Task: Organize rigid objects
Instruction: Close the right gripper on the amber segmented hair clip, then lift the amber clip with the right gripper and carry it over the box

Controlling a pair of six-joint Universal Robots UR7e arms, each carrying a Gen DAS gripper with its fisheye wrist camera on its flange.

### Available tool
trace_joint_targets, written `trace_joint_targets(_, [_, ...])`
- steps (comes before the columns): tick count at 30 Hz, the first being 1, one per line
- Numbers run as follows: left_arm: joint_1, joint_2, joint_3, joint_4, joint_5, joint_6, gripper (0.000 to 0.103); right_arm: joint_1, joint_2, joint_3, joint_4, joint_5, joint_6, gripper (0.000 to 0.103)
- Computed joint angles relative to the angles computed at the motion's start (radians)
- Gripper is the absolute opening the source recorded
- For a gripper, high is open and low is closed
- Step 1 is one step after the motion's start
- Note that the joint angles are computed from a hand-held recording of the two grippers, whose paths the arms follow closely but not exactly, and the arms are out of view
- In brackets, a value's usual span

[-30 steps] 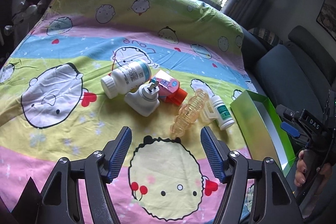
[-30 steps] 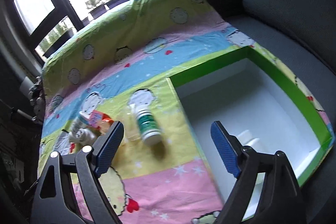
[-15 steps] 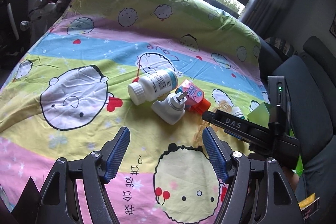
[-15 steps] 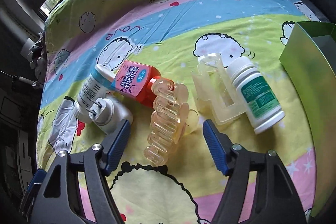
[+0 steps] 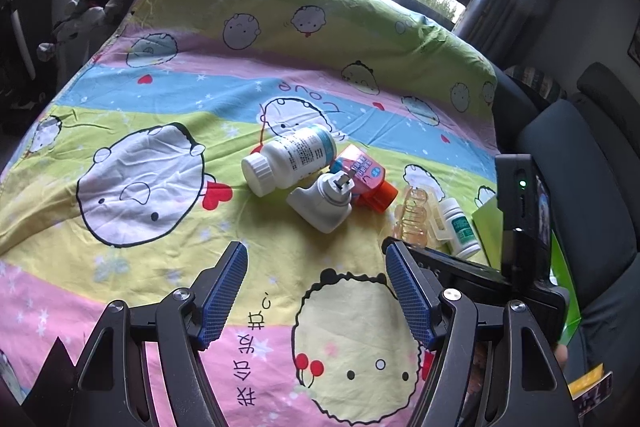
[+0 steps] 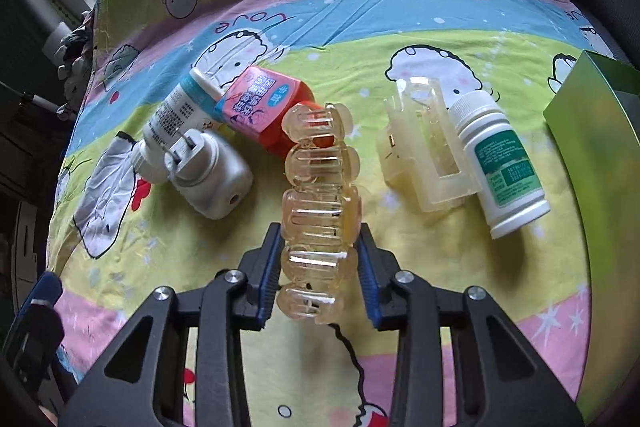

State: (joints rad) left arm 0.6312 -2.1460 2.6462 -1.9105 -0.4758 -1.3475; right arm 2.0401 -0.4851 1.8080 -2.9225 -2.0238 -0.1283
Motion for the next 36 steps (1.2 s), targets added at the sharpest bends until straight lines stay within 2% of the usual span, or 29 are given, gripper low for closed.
trace_joint_targets(7, [0.016, 0.037, 0.006, -0.052, -0.016, 0.024, 0.072, -0.006, -0.094, 0.094, 0.062, 0.074, -0.084, 0.035])
trace_joint_targets(10, [0.028, 0.061, 0.012, -0.099, -0.028, 0.047, 0.072, -0.004, -0.103, 0.117, 0.059, 0.061, -0.133, 0.035])
trace_joint_targets(13, [0.042, 0.093, 0.018, -0.155, -0.042, 0.075, 0.072, -0.003, -0.094, 0.118, 0.042, 0.007, -0.141, 0.038])
trace_joint_targets(16, [0.054, 0.131, 0.024, -0.217, -0.057, 0.104, 0.072, -0.013, -0.115, 0.127, 0.034, 0.019, -0.142, 0.038])
trace_joint_targets(18, [0.063, 0.155, 0.030, -0.271, -0.065, 0.132, 0.072, -0.022, -0.144, 0.141, 0.023, 0.054, -0.141, 0.046])
trace_joint_targets(19, [0.065, 0.167, 0.034, -0.300, -0.069, 0.144, 0.072, -0.024, -0.160, 0.154, 0.005, 0.072, -0.141, 0.054])
trace_joint_targets(21, [0.069, 0.194, 0.044, -0.369, -0.081, 0.176, 0.072, -0.034, -0.189, 0.177, -0.034, 0.105, -0.145, 0.061])
trace_joint_targets(24, [0.076, 0.246, 0.064, -0.522, -0.104, 0.258, 0.072, -0.054, -0.219, 0.197, -0.063, 0.146, -0.134, 0.065])
trace_joint_targets(29, [0.104, 0.363, 0.091, -0.806, -0.160, 0.394, 0.072, -0.096, -0.224, 0.193, -0.038, 0.210, -0.074, 0.068])
trace_joint_targets(34, [0.150, 0.464, 0.091, -0.981, -0.243, 0.479, 0.072, -0.131, -0.226, 0.191, -0.001, 0.312, -0.045, 0.068])
trace_joint_targets(36, [0.161, 0.505, 0.091, -1.038, -0.256, 0.505, 0.072, -0.135, -0.214, 0.182, 0.008, 0.315, -0.034, 0.068])
